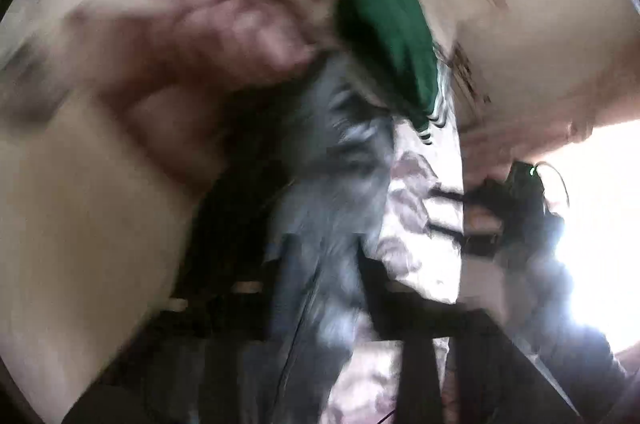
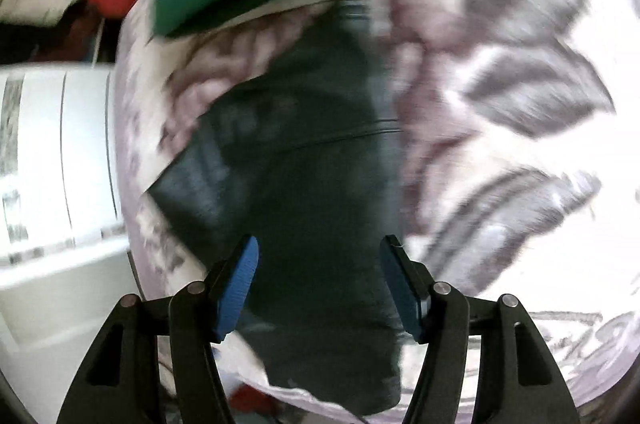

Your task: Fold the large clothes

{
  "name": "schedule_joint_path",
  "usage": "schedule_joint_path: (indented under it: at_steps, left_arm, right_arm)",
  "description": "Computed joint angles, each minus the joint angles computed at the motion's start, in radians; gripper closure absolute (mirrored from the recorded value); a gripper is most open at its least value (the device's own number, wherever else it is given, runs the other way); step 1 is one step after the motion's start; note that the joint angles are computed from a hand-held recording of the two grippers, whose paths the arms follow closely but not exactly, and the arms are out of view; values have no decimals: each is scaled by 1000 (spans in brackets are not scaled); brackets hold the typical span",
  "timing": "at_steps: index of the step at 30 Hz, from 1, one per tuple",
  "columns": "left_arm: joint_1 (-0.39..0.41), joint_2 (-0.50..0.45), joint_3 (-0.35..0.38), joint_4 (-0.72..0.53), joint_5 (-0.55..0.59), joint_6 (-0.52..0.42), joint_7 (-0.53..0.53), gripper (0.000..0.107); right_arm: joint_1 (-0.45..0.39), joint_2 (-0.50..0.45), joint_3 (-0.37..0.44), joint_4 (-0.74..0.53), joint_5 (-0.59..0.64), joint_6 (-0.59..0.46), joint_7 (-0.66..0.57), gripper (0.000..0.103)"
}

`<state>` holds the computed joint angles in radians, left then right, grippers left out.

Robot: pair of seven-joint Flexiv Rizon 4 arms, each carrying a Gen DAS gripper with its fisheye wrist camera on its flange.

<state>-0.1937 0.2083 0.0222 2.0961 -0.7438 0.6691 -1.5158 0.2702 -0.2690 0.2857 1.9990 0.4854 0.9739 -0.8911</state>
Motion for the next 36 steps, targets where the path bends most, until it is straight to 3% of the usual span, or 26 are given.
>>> schedule_joint_path:
  at_steps: [2,3,4,6,10,12,14,16,19,21,22,23,24,26,29,31,32,34,35,36]
  left_arm:
    - [16,-122,-36,-88,51,29,-11,92]
    - [25,-172,-46,-121,85,35,-29,92]
    - [38,-227,-52,-156,135,28,-64,99]
    - [62,-284,-45,-151,136,0,-67,104]
    - [87,-295,-51,-91,-14,13,50,103]
    - [95,-275,-48,-98,-12,-25,80,103]
    - [96,-259,-45,-100,-36,-43,86,103]
    - [95,-208,-31,-65,-68,-62,74,103]
    - [88,-140,-9,-11,-91,-62,22,102]
    - [82,-69,13,56,-113,-44,-7,102]
    - [82,-36,24,80,-111,-47,-21,102]
    - [80,-7,35,106,-119,-43,-34,102]
    - [76,5,34,121,-127,-26,-53,102]
    - [94,44,44,132,-26,-58,-137,99]
    - [100,85,61,152,8,-89,-195,82]
    - [102,114,66,159,33,-108,-217,65]
    - [100,123,63,161,46,-107,-218,63]
    - [100,139,55,154,99,-123,-235,54]
    - [98,146,54,151,116,-136,-238,54]
    - [88,145,45,149,118,-132,-234,54]
  right_arm:
    - [-11,-15,7,35,46,80,-27,42]
    - [-29,-33,20,37,91,118,-70,49]
    - [-48,-50,34,31,126,133,-114,61]
    - [-65,-86,47,10,157,156,-167,62]
    - [-87,-141,61,-33,164,163,-218,61]
    - [-102,-171,68,-54,170,175,-248,55]
    - [-149,-241,105,-107,214,184,-334,33]
    - [-206,-322,150,-170,268,143,-412,25]
    - [-305,-464,233,-275,401,61,-564,21]
    - [-318,-505,256,-305,483,88,-646,20]
    - [-307,-503,254,-306,500,111,-669,29]
    - [-290,-496,246,-304,501,116,-667,54]
    - [-271,-476,238,-286,510,143,-655,59]
    - [-294,-444,261,-251,601,194,-657,79]
    - [-258,-327,250,-140,714,333,-582,82]
    - [-236,-219,249,-30,823,440,-486,82]
    - [-218,-167,243,23,856,476,-430,82]
    - [-120,-64,198,150,798,540,-246,81]
    - [-81,-23,179,217,708,527,-129,73]
    - [-70,20,150,270,648,450,-66,68]
